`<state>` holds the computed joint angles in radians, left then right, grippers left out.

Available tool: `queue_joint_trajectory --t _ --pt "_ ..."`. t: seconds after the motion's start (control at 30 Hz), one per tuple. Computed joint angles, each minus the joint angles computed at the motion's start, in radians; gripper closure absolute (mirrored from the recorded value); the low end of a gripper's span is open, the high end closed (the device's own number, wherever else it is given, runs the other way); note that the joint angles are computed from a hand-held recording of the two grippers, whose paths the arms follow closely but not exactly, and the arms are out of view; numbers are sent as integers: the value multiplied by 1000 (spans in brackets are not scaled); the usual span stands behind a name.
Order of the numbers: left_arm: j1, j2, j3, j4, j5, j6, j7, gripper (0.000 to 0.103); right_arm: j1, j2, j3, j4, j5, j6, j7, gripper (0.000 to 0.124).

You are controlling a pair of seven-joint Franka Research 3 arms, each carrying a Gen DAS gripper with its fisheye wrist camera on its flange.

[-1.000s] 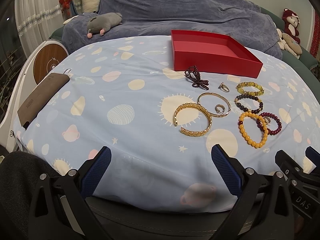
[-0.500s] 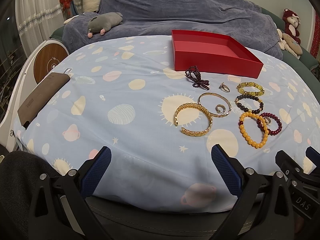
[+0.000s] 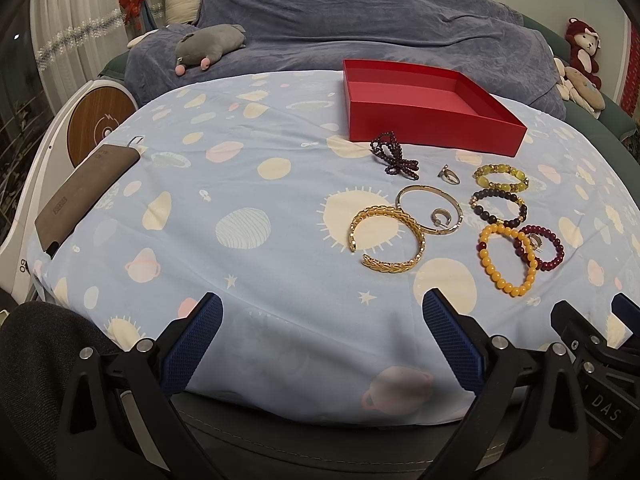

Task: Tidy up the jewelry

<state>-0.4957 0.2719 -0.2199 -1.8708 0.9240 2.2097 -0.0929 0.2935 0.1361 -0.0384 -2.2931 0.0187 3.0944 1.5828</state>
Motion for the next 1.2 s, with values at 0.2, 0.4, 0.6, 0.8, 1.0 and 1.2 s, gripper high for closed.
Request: queue_joint_trajectory --t 0.2,0.4,0.6,0.8,1.0,1.2 --pt "15 -11 0 -17 -23 30 0 7 29 -1 -37 -1 -60 32 40 28" --pt "16 -5 3 3 -3 25 51 7 -11 1 5 21 23 15 -15 28" --pt "38 29 12 42 -38 83 107 7 -19 24 3 68 33 -21 -26 28" --pt "40 130 35 153 -100 101 198 7 -11 59 -18 123 6 -75 -13 28" --pt "53 213 43 245 -245 102 365 21 -25 83 -5 157 18 -98 -27 28" --pt "32 213 73 248 -246 115 365 35 -18 101 -15 185 14 -125 -14 28"
